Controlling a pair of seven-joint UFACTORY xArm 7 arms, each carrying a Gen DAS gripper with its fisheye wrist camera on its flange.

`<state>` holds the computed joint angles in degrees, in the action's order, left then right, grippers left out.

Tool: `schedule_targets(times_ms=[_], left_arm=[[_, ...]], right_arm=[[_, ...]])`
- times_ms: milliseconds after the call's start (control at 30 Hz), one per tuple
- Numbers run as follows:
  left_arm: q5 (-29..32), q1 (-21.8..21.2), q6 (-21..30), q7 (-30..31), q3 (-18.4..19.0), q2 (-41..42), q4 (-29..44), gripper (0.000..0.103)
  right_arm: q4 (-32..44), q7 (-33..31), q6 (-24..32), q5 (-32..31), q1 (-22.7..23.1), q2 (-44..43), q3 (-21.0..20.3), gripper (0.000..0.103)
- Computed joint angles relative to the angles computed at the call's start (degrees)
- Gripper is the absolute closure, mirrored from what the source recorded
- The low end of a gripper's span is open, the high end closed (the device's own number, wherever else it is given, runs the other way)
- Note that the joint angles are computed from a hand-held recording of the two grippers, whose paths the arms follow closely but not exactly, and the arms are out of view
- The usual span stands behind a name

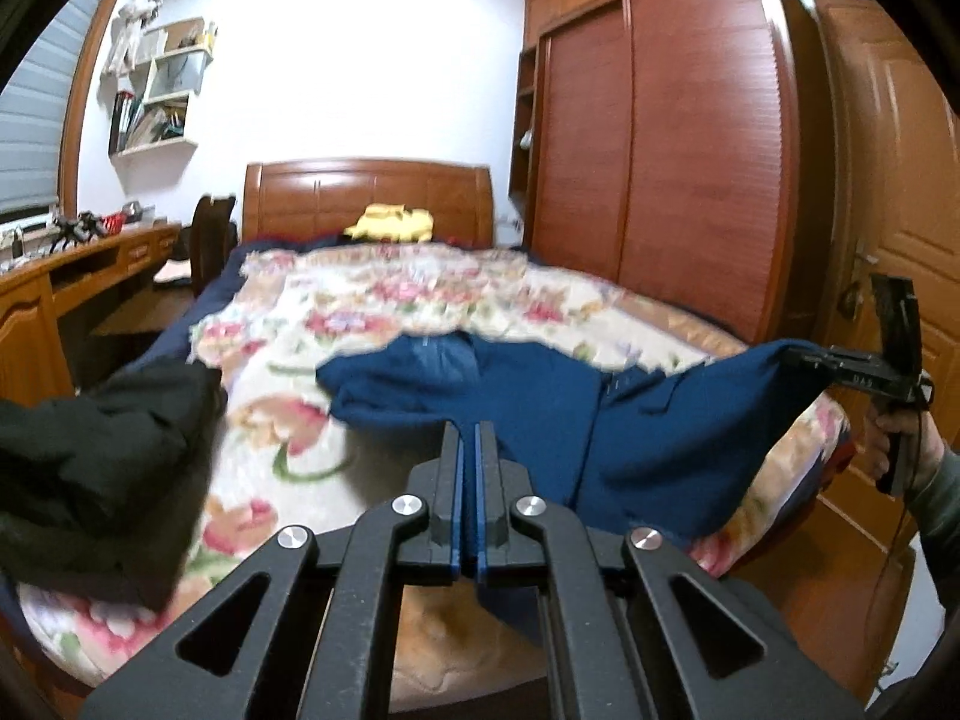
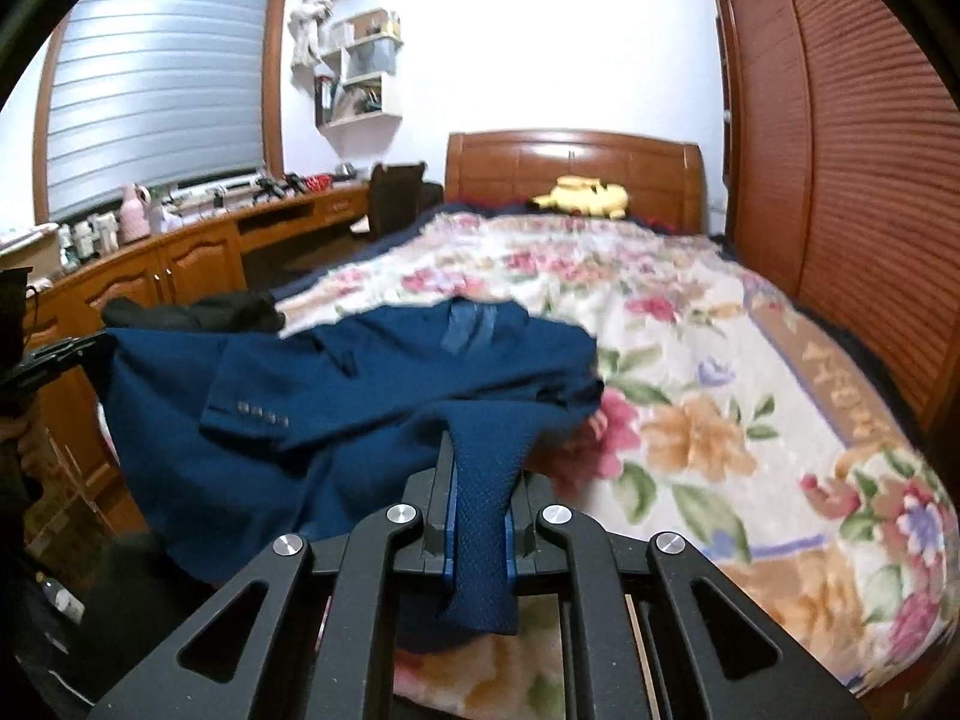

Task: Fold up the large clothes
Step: 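Lift the hem with both grippers and fold it toward the collar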

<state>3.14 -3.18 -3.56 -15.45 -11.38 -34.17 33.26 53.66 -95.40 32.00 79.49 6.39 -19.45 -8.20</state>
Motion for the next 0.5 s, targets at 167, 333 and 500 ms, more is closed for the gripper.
schedule_targets(times_ms=[167, 333, 500], left_arm=[[0.86, 0.45, 0.75, 0.81, -0.46, -2.05, 2.84, 0.1], [1.31, 0.64, 1.28, 1.46, -0.58, -3.3, 5.82, 0.1], [1.06, 0.19, 1.69, 1.85, 0.18, -4.27, 7.77, 0.1]], right_arm=[[-2.0, -2.27, 2.45, 0.44, 0.03, -4.92, -1.88, 0.093], [-4.23, -4.82, 4.98, 1.02, 0.39, -10.08, -4.45, 0.093], [-5.02, -7.8, 6.34, 2.2, 0.86, -12.37, -6.52, 0.093]])
